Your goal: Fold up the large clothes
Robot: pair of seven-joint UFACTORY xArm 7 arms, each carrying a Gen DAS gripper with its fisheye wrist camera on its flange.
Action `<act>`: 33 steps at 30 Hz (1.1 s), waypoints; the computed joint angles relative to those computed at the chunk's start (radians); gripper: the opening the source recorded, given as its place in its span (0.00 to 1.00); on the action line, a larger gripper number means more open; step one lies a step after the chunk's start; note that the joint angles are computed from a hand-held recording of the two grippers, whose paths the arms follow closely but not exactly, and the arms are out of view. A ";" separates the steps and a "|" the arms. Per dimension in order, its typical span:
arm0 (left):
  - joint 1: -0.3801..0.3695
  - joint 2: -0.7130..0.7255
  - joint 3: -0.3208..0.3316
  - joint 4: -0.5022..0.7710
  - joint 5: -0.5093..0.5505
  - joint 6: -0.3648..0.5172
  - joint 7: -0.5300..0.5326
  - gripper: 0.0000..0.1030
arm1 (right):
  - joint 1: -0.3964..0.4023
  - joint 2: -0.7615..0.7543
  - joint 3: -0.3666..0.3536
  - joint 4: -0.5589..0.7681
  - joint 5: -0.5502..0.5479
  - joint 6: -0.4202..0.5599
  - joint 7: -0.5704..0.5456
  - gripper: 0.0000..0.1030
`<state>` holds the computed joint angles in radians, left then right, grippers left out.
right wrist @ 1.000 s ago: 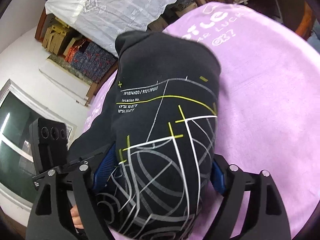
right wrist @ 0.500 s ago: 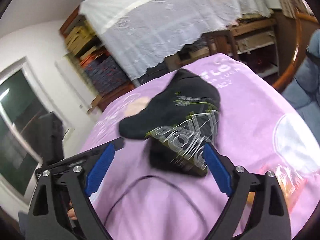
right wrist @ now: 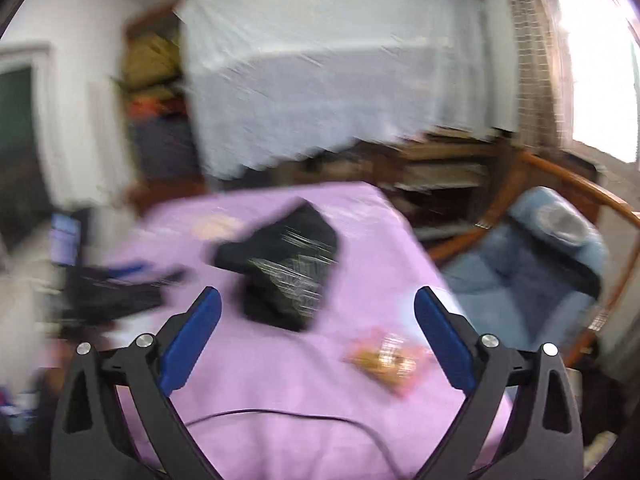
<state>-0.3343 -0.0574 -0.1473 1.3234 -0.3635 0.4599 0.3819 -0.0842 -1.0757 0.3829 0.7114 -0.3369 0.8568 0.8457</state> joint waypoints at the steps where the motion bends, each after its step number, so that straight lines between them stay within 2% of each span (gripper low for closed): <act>1: 0.002 0.012 -0.004 0.009 0.029 -0.005 -0.026 0.83 | -0.009 0.043 -0.009 -0.011 0.006 -0.037 0.010 0.91; 5: 0.004 0.071 -0.015 0.057 0.173 -0.033 -0.153 0.83 | -0.061 0.163 -0.009 -0.017 -0.027 -0.143 0.050 0.91; 12: -0.015 0.184 -0.008 0.177 0.358 -0.036 -0.300 0.88 | -0.138 0.381 0.003 0.066 -0.129 -0.273 0.122 0.91; 17: -0.026 0.242 -0.005 0.242 0.395 -0.015 -0.337 0.93 | -0.155 0.456 -0.004 0.086 -0.197 -0.323 0.195 0.92; 24: -0.052 0.320 0.010 0.325 0.449 0.025 -0.389 0.93 | -0.137 0.510 -0.076 0.074 -0.216 -0.390 0.215 0.93; 30: -0.078 0.347 0.034 0.326 0.522 -0.011 -0.431 0.97 | -0.163 0.549 -0.075 0.075 -0.254 -0.423 0.267 0.93; 33: -0.070 0.361 0.031 0.343 0.516 -0.003 -0.429 0.97 | -0.159 0.593 -0.087 0.091 -0.262 -0.447 0.276 0.93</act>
<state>-0.4039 0.3041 -0.1161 1.6661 0.1521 0.4565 -0.0470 -0.2434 -0.4832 0.2959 0.8026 -0.5991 0.4094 1.1221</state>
